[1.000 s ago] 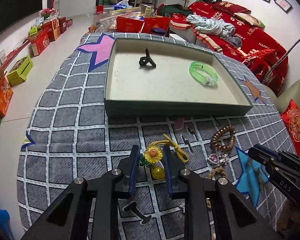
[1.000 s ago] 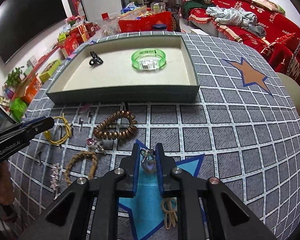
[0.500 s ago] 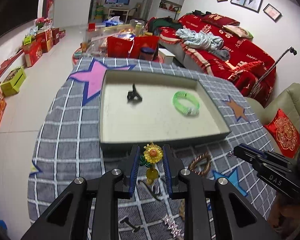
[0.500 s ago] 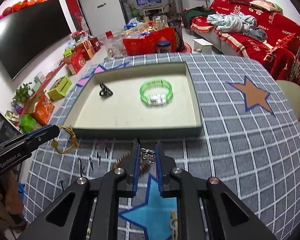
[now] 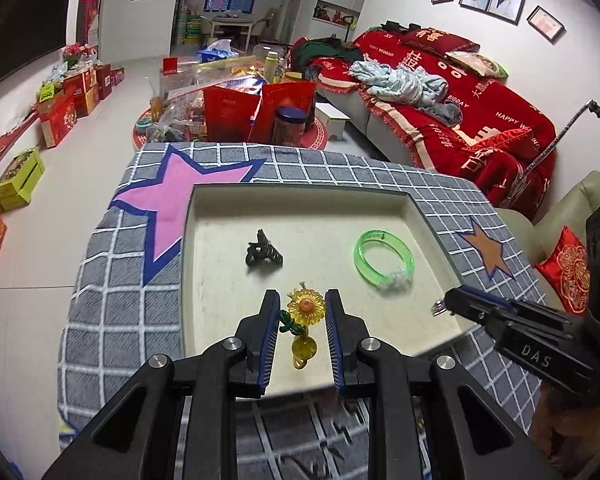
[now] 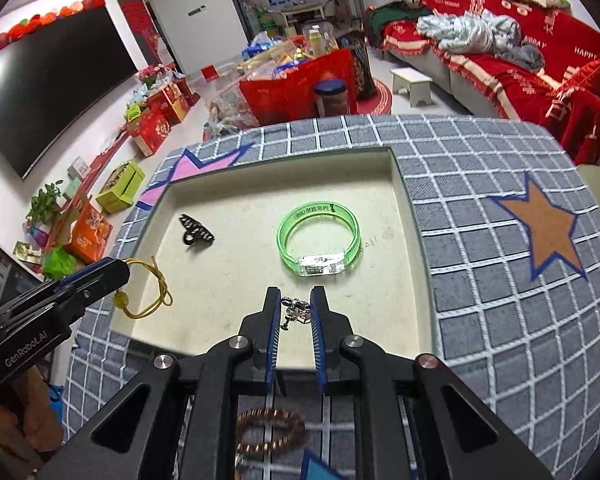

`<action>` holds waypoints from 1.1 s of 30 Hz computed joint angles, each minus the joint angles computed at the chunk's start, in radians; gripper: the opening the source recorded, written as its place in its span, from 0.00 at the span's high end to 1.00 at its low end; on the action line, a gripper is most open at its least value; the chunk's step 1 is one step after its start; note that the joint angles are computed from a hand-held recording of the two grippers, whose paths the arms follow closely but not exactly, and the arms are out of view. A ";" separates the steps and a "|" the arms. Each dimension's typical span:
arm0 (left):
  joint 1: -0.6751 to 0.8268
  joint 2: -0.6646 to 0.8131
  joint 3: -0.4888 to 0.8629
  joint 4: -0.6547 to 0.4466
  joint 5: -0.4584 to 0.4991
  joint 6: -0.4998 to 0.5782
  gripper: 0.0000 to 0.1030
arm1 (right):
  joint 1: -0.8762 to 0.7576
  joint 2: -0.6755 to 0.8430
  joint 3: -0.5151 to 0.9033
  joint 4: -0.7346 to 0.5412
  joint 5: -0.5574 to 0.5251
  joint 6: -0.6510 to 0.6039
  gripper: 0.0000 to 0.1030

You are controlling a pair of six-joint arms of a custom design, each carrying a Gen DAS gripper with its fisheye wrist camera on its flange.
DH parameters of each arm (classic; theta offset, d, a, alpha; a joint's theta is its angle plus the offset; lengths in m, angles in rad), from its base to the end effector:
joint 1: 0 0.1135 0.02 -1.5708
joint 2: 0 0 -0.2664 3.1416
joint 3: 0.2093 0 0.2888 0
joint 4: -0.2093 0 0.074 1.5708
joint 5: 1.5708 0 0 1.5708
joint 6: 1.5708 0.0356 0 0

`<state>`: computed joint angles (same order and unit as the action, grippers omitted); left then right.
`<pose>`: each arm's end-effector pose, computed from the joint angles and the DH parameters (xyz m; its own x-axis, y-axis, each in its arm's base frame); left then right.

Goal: Organize jewelry
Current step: 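Lower the hair tie into the tray with the left tool while the right tool drops the pendant there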

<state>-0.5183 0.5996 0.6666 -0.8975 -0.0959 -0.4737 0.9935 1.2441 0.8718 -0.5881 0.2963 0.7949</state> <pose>0.1335 -0.0722 0.2618 -0.7701 -0.0836 -0.6325 0.0964 0.9648 -0.2448 0.1623 0.2301 0.2304 -0.8201 -0.0082 -0.5722 -0.1781 0.9539 0.2416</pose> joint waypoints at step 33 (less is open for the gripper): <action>0.034 0.412 -0.015 0.226 -0.126 0.055 0.60 | -0.168 0.263 0.065 0.152 -0.101 -0.072 0.83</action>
<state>-0.4841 1.0112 0.6515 -0.6710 -0.2219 -0.4186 0.8253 1.5070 0.9367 -0.4363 0.1955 0.7225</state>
